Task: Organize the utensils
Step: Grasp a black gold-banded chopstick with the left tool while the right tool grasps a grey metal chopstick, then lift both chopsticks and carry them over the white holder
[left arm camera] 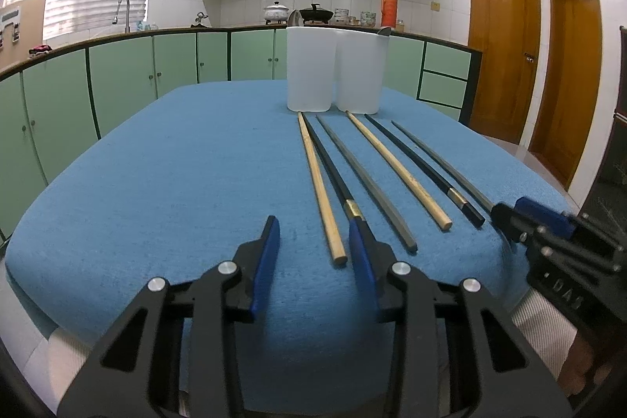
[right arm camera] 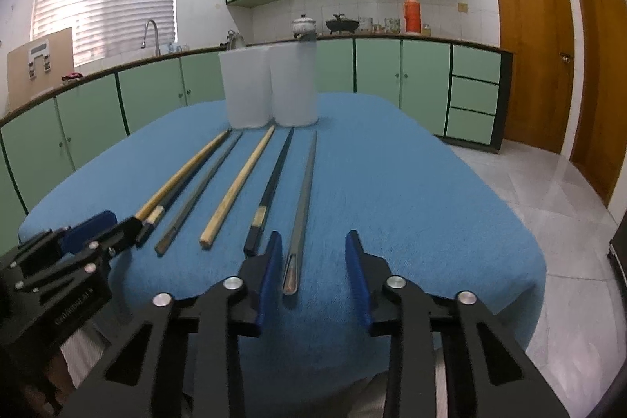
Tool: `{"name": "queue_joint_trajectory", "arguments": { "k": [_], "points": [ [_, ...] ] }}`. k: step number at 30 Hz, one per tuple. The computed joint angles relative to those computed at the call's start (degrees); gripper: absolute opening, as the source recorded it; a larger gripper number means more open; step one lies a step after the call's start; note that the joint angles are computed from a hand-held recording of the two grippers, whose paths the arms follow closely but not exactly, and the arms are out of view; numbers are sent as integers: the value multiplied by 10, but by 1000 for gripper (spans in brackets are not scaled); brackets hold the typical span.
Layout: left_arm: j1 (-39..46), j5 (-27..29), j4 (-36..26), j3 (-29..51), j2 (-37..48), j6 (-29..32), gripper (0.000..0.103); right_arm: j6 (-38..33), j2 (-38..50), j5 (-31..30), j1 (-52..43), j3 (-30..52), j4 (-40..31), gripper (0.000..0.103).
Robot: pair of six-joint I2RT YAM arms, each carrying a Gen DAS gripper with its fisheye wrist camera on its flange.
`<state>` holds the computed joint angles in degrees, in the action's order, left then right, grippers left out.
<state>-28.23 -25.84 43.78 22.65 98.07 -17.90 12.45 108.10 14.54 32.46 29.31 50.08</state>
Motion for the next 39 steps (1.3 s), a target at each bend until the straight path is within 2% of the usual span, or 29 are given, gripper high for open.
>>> {"name": "queue_joint_trajectory", "arguments": {
  "k": [15, 20, 24, 30, 39],
  "points": [
    [-14, -15, 1, 2, 4, -12, 29, -3, 21, 64, 40, -27, 65, 23],
    [-20, -20, 6, 2, 7, -15, 28, -13, 32, 85, 56, -34, 93, 13],
    [-23, -22, 7, 1, 9, -18, 25, -17, 33, 83, 57, -40, 105, 9],
    [-26, -10, 7, 1, 8, -14, 9, -16, 28, 71, 50, -42, 104, 8],
    [-21, 9, 2, -9, -16, -16, 8, -16, -9, 63, 39, -60, 110, 8]
  ]
}}
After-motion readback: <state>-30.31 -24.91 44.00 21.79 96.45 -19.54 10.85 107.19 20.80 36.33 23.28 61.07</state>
